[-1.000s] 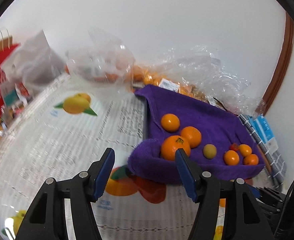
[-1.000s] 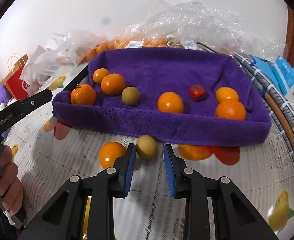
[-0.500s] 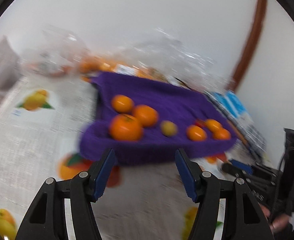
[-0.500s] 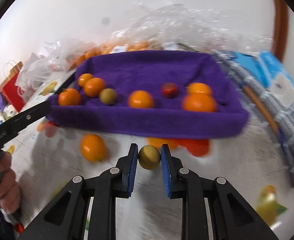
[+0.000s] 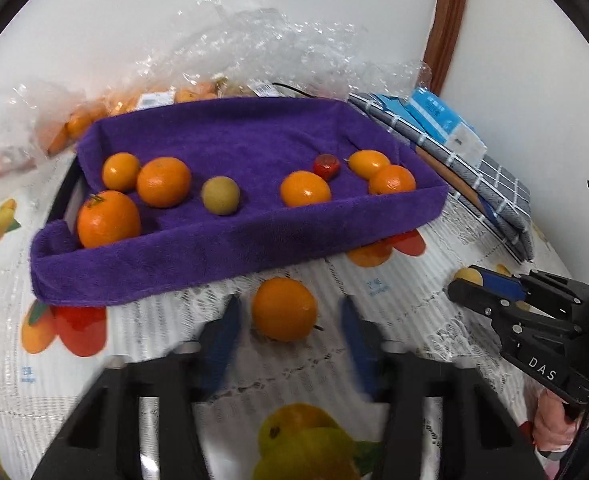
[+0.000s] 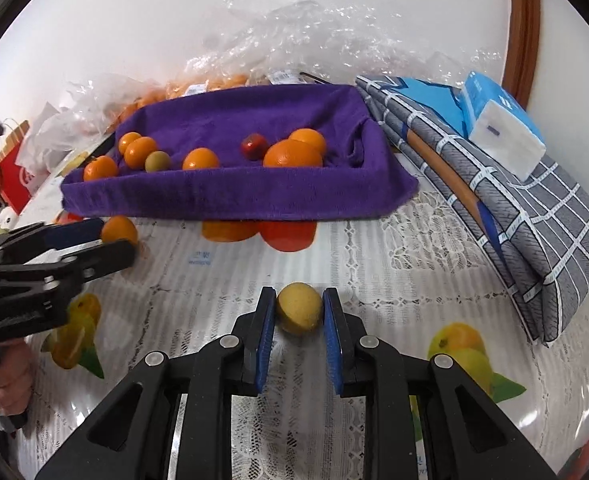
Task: Organize fruits
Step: 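Grasp a yellow-green fruit with the right gripper while the left gripper grasps an orange, then lift both held fruits and carry them over the towel in the tray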
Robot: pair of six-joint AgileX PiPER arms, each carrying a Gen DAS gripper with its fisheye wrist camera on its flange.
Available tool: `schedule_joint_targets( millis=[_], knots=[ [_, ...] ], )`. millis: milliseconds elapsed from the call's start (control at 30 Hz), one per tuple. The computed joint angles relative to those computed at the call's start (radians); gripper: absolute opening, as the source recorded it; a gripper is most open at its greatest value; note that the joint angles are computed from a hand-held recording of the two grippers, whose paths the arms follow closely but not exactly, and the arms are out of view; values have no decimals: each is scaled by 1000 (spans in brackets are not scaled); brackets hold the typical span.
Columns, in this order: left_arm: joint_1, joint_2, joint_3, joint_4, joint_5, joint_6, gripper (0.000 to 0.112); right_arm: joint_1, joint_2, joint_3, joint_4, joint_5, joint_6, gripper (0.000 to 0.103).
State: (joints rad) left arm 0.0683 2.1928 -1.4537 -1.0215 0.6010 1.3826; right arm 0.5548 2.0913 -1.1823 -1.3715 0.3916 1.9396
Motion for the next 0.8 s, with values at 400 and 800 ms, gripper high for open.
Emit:
schedule_joint_targets(
  millis=[400,800],
  knots=[
    [81,-9,35,-212,104,156,31,7,-9,25,-99,27,128,24],
    [73,9,-3,-149,114,85,45,11,2,3,-35,42,62,24]
  ],
)
